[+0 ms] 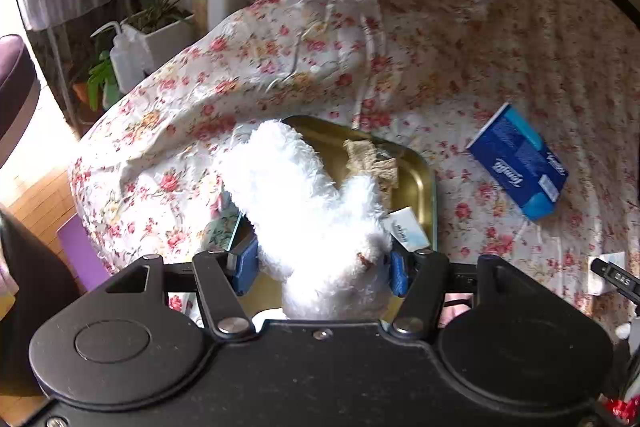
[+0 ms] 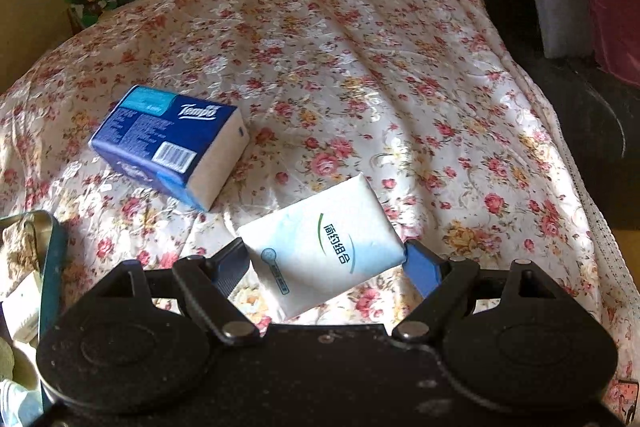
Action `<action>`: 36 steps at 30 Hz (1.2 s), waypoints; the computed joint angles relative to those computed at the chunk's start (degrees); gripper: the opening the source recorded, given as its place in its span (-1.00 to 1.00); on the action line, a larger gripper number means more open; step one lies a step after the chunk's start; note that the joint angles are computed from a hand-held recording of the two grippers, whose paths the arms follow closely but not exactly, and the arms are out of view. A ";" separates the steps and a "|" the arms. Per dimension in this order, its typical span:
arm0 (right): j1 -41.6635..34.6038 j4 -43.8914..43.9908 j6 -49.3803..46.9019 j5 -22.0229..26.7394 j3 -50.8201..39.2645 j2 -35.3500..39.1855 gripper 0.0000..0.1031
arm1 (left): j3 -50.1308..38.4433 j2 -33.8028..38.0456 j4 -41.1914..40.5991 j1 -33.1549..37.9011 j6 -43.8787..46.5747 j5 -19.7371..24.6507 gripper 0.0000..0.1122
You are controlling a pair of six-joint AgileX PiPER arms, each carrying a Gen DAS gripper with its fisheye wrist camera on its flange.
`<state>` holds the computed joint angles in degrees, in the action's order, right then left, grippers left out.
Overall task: Organize soft objects
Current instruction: 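Carry the plush and the tissue pack over the gold tray with both grippers, then open the left gripper to drop the plush in the tray while the right gripper drops the tissue pack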
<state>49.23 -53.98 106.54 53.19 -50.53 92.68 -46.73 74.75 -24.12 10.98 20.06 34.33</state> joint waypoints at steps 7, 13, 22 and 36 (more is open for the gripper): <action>4.30 -5.26 1.90 -1.66 1.02 -1.62 0.61 | -0.96 2.92 4.26 -2.52 -5.49 -0.85 0.02; 6.30 -7.43 2.70 -4.94 1.44 -2.43 0.61 | -1.60 4.06 6.68 -3.41 -8.55 -0.91 0.03; 10.09 -9.04 1.26 -5.88 -0.56 -1.23 0.61 | -2.07 4.53 7.98 -4.00 -9.91 -0.75 0.20; 15.90 -4.85 -7.14 -4.60 -11.46 5.12 0.62 | -2.17 2.19 7.82 -3.38 -13.25 -0.95 0.26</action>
<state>65.13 -58.83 99.40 48.59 -61.99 97.80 -48.90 76.95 -16.29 7.60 6.82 33.38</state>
